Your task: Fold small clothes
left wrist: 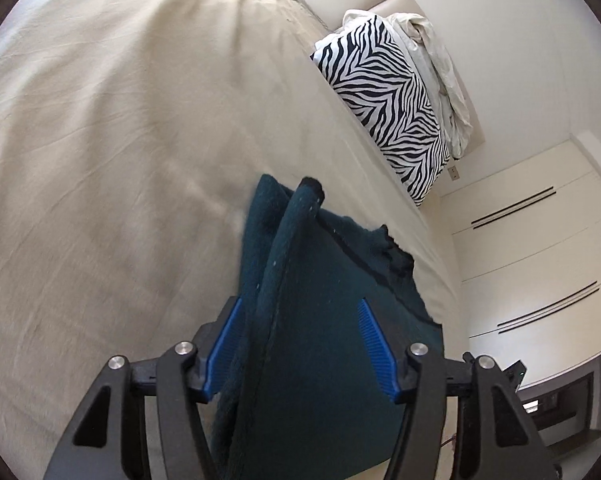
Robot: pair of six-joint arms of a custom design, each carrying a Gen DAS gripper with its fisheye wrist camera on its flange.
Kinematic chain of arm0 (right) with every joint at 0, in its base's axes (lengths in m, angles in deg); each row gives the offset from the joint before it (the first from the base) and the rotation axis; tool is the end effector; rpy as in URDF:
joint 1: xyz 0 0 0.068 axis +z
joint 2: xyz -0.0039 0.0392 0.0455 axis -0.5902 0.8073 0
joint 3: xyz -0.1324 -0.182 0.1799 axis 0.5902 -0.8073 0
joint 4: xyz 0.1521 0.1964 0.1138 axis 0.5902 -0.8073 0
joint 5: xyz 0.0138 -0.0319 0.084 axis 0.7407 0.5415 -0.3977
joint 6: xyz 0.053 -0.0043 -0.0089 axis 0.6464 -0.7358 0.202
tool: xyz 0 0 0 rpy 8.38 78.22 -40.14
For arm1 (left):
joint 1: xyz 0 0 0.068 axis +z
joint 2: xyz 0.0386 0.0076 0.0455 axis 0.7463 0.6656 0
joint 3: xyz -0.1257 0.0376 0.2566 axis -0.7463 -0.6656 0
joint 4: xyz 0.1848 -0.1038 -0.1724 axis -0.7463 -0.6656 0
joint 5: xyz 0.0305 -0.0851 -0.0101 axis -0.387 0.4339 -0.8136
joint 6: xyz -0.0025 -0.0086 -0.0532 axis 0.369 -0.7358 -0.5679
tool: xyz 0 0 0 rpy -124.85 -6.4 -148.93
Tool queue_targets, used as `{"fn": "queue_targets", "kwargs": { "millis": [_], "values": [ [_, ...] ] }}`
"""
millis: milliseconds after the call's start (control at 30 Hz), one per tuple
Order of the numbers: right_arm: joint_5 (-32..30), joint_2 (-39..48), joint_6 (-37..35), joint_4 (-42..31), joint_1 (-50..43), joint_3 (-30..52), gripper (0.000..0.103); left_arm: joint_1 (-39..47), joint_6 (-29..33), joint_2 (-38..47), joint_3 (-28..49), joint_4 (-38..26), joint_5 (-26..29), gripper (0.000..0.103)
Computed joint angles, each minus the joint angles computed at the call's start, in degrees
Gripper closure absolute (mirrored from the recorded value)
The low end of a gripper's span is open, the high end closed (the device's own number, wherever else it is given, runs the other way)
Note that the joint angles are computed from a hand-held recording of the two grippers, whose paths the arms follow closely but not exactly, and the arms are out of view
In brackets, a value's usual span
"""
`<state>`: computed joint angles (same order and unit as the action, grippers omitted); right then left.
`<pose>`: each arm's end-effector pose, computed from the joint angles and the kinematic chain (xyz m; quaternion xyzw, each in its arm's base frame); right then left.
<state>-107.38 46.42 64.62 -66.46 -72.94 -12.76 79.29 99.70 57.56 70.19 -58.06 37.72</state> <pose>0.2322 -0.1512 0.1561 0.2304 0.9044 0.1572 0.3228 0.3784 0.1957 0.1253 -0.1271 0.8948 -0.3692 0.2166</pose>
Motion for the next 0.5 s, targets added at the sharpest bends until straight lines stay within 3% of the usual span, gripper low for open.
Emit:
{"fn": "queue_targets", "kwargs": {
  "millis": [133,167,300,433,500],
  "values": [
    [7.2,-10.1,-5.7,-1.6,3.6,-8.7,0.046,1.1,4.1,-4.7,-8.3,4.6,-4.0,0.045],
    [7.6,-13.0,-6.8,-2.4,3.2,-11.2,0.046,1.4,5.8,-5.9,-10.3,5.5,-5.1,0.051],
    [5.5,-18.3,-10.8,-5.8,-1.6,-16.5,0.046,2.0,10.5,-9.6,-17.1,9.3,-8.0,0.068],
    [3.5,-18.3,-15.3,-8.4,-7.4,-18.3,0.048,2.3,12.0,-11.6,-20.3,11.5,-9.0,0.07],
    [3.9,-19.7,-15.9,-8.5,-7.5,-19.1,0.053,2.4,11.8,-12.0,-20.8,12.4,-9.5,0.077]
  ]
}}
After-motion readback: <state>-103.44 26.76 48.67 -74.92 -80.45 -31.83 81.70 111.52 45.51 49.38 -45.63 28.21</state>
